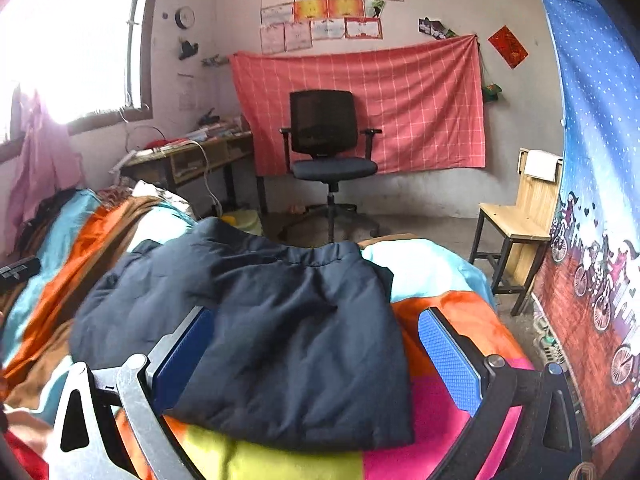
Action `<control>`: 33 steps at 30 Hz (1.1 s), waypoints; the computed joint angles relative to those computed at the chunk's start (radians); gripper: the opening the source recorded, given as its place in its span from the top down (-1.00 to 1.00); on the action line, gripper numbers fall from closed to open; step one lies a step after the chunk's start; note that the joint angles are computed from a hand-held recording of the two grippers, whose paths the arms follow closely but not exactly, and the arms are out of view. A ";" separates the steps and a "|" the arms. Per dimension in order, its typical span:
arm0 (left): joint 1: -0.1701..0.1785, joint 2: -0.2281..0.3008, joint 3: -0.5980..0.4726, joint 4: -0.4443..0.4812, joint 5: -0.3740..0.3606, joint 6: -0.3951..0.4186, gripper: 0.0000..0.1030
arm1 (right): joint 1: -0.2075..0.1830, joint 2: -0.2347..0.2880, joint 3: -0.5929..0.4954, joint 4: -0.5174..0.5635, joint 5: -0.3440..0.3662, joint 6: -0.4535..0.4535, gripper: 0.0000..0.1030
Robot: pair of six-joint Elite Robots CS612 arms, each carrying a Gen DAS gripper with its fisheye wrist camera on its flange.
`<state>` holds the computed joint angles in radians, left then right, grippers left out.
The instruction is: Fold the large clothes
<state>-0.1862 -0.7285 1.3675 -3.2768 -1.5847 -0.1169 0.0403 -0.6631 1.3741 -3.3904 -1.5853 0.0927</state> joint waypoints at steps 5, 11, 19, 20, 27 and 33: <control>-0.009 -0.027 0.070 -0.069 0.024 0.058 -0.97 | 0.013 -0.030 0.072 -0.072 -0.006 0.010 -1.00; -0.033 -0.052 0.153 -0.170 0.122 0.147 -0.97 | 0.029 -0.051 0.130 -0.118 -0.019 0.018 -1.00; -0.029 -0.069 0.226 -0.213 0.102 0.124 -0.97 | 0.051 -0.073 0.194 -0.203 -0.043 0.017 -1.00; -0.029 -0.071 0.235 -0.219 0.101 0.120 -0.97 | 0.056 -0.075 0.200 -0.219 -0.046 0.009 -1.00; -0.029 -0.092 0.297 -0.274 0.106 0.121 -0.97 | 0.081 -0.084 0.245 -0.289 -0.038 -0.051 -1.00; -0.027 -0.104 0.344 -0.290 0.104 0.108 -0.97 | 0.093 -0.092 0.279 -0.293 -0.024 -0.042 -1.00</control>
<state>-0.2136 -0.8325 1.7111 -3.5668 -1.4810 -0.0092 0.1333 -0.7553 1.6527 -3.6838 -1.6092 0.0504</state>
